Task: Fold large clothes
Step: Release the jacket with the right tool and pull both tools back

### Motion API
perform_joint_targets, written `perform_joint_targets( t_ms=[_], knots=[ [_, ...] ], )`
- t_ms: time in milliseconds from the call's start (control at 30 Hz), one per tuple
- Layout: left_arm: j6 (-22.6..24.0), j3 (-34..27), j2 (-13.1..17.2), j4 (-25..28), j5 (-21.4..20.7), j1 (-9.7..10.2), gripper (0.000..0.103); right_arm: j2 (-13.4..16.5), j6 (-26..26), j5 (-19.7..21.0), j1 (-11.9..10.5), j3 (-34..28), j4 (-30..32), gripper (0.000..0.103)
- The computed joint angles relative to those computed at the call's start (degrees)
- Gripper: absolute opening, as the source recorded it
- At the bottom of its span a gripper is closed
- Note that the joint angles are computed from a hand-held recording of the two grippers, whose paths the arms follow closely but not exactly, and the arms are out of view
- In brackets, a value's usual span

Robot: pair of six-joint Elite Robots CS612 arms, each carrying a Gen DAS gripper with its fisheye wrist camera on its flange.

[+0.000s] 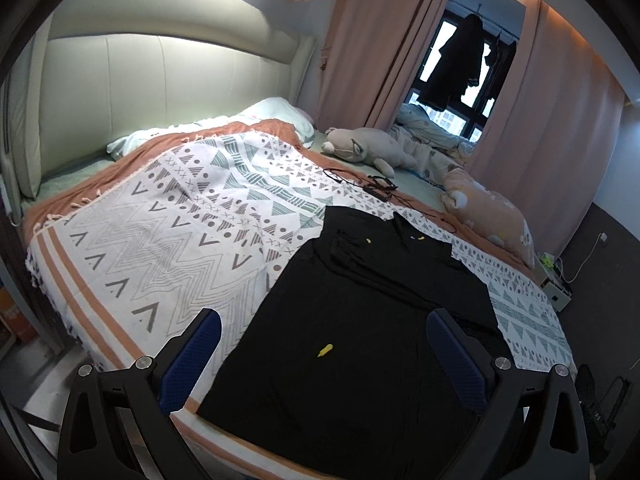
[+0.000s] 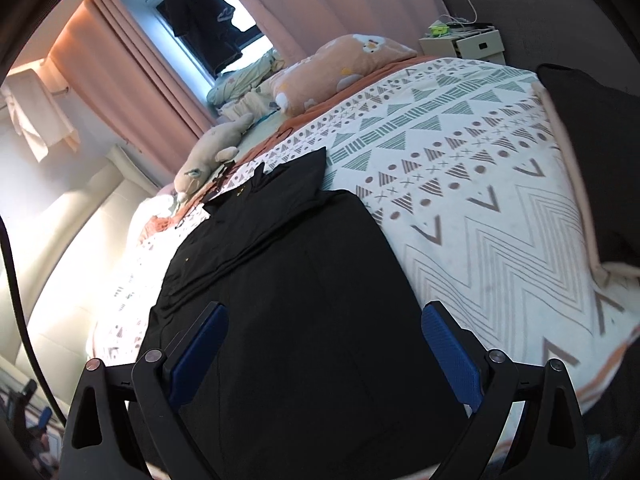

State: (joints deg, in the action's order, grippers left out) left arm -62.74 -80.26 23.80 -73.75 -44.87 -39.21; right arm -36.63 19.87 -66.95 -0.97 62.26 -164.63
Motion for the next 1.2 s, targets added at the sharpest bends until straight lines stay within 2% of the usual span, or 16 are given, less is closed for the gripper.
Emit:
perform_joint_targets(
  t_ms=[367, 600, 767, 933, 1000, 1033, 1100, 1200],
  knots=[
    [-0.86, -6.04, 2.55, 7.3, 2.8, -2.05, 0.102, -4.56, -1.61, -2.9, -1.37, 8.66, -4.31, 0.098],
    [-2.32, -10.33, 5.32, 8.67, 1.31, -2.37, 0.102, -6.62, -3.27, -3.59, -2.46, 12.55, -4.15, 0.098],
    [-5.39, -13.04, 6.99, 11.57, -0.81, -1.89, 0.102, -7.1, -5.66, 0.58, -3.21, 14.21, -1.52, 0.098],
    [-6.24, -14.86, 8.61, 11.65, -2.85, -1.29, 0.102, -6.34, -7.34, 4.65, -3.58, 14.6, 1.45, 0.098],
    [-6.68, -15.08, 9.09, 11.65, -4.03, -0.91, 0.096, -5.85, -7.6, 6.22, -3.65, 14.51, 2.38, 0.096],
    [-7.09, -15.16, 9.34, 11.71, -5.09, -0.57, 0.094, -5.47, -7.76, 6.99, -3.65, 14.27, 3.15, 0.092],
    [-7.76, -15.18, 9.93, 10.98, -7.65, 0.23, 0.083, -4.86, -8.88, 8.35, -3.62, 13.69, 5.03, 0.084],
    [-7.86, -15.11, 10.9, 9.41, -10.95, 1.16, 0.074, -3.91, -8.97, 9.55, -3.59, 12.94, 6.82, 0.081]
  ],
)
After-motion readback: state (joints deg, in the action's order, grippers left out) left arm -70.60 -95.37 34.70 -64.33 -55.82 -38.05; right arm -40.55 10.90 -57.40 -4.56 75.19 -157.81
